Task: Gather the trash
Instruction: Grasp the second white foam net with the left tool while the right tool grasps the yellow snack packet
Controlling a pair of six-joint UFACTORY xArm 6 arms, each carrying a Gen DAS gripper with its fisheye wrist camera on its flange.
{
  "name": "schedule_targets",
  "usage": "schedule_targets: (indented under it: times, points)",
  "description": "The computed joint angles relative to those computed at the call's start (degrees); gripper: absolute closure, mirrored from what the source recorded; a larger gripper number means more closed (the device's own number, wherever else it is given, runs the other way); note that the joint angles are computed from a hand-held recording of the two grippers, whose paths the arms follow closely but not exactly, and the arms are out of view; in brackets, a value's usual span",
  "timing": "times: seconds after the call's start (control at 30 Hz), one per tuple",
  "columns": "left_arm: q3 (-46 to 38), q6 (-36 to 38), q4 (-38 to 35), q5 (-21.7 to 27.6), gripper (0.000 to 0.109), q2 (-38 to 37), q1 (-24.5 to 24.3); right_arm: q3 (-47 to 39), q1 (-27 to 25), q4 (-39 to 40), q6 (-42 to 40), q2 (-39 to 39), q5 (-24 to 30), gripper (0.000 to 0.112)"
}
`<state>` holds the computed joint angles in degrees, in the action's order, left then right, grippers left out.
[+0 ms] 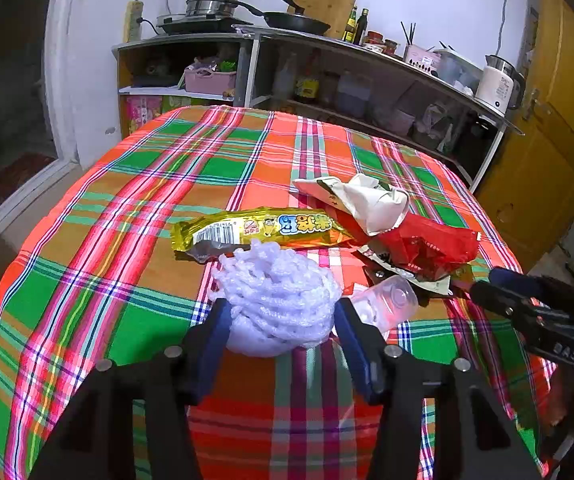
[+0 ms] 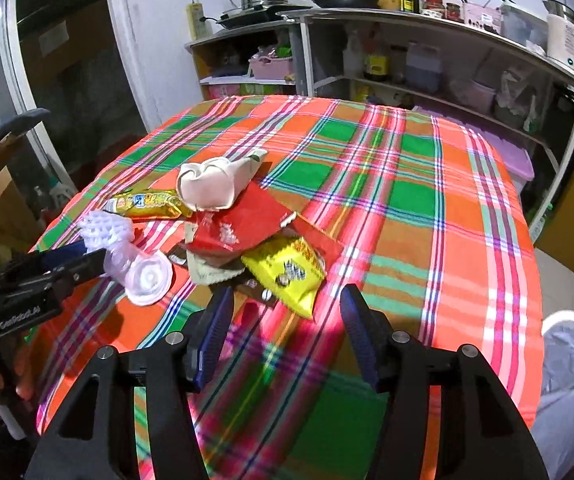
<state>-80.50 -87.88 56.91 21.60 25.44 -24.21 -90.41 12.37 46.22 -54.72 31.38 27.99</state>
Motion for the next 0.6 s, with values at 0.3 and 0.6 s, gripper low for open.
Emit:
schedule_targets:
  times: [0.3,0.6]
  points:
    - [1.8,-4.4,4.4,-3.0,0.073,-1.2,0.7,-7.3,-0.3,-3.2,1.9,5.1,4.3,0.060]
    - [4.4,-11.9,10.9,-6.6,0.078,-3.1,1.7,-6.9,-0.9,-1.0,0.1,4.8,5.9,0.087]
